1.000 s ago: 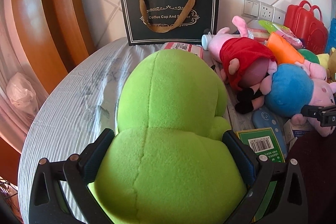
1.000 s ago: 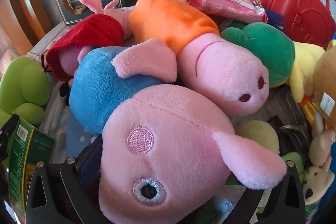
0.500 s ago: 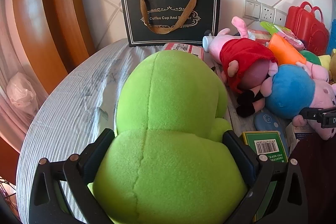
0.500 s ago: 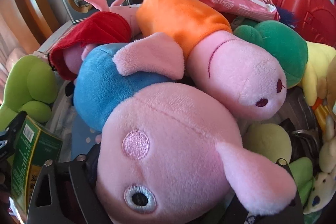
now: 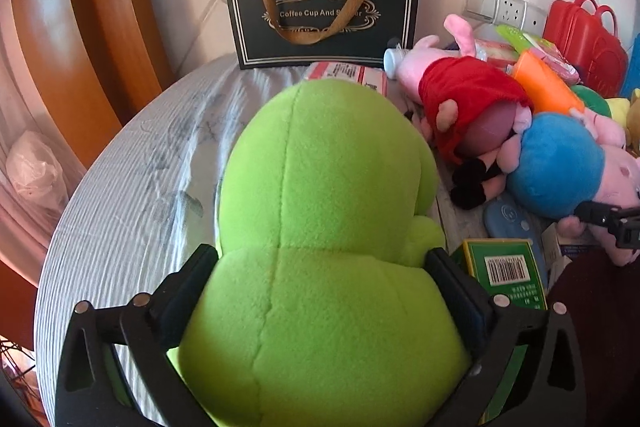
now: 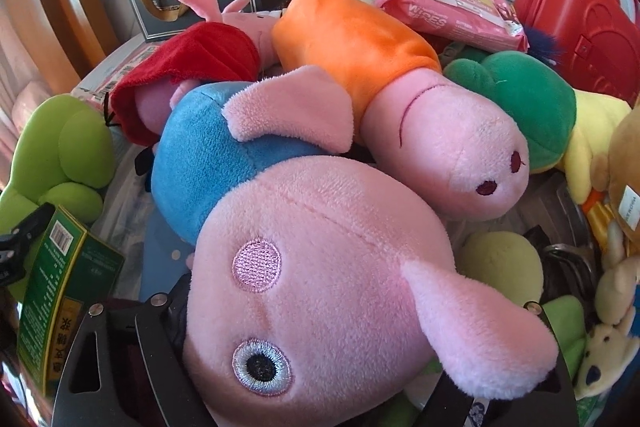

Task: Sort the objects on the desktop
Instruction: 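Lift the green frog plush with the left tool while the right tool lifts the pig plush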

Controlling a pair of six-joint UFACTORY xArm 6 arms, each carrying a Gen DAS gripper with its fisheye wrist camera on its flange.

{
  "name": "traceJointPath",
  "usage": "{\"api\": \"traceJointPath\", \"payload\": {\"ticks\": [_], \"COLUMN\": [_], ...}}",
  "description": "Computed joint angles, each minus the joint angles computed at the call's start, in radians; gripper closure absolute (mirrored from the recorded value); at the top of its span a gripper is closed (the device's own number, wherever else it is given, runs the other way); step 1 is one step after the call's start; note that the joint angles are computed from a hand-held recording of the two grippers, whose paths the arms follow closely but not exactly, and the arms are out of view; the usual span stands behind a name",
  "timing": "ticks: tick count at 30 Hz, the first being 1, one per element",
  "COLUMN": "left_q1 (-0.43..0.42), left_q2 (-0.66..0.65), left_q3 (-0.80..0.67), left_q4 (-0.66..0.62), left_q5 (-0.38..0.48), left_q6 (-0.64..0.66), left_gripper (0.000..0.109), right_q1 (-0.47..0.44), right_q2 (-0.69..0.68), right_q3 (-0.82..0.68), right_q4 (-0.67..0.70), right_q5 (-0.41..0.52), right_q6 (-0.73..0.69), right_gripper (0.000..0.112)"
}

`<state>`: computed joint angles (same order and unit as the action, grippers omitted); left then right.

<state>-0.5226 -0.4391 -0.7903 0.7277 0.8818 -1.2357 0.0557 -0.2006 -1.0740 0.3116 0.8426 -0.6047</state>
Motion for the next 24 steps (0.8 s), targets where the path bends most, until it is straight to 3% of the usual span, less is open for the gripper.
{"api": "traceJointPath", "payload": {"ticks": [2, 6, 10, 22, 23, 24], "left_q1": [0.011, -0.023, -0.031, -0.12, -0.131, -0.145], "left_q2": [0.006, 0.006, -0.037, -0.114, -0.117, -0.113], "left_q3": [0.003, -0.003, 0.021, -0.049, -0.062, -0.081], "left_q4": [0.018, 0.08, 0.093, 0.204, 0.217, 0.229], "left_q5": [-0.015, 0.013, 0.006, 0.101, 0.107, 0.121], "left_q6": [-0.041, -0.086, -0.123, -0.152, -0.15, -0.144], "left_gripper": [0.006, 0.027, 0.037, 0.049, 0.052, 0.07], "right_q1": [-0.001, -0.014, -0.021, -0.04, -0.045, -0.055], "right_q2": [0.009, -0.018, -0.083, -0.188, -0.198, -0.21], "right_q3": [-0.005, 0.023, 0.08, 0.084, 0.082, 0.077], "right_q4": [0.009, 0.05, 0.117, 0.22, 0.235, 0.252], "right_q5": [-0.002, -0.009, -0.046, -0.021, -0.016, -0.006], "right_q6": [-0.001, -0.039, -0.083, -0.146, -0.145, -0.146], "right_gripper": [0.024, 0.031, 0.032, 0.032, 0.032, 0.032]}}
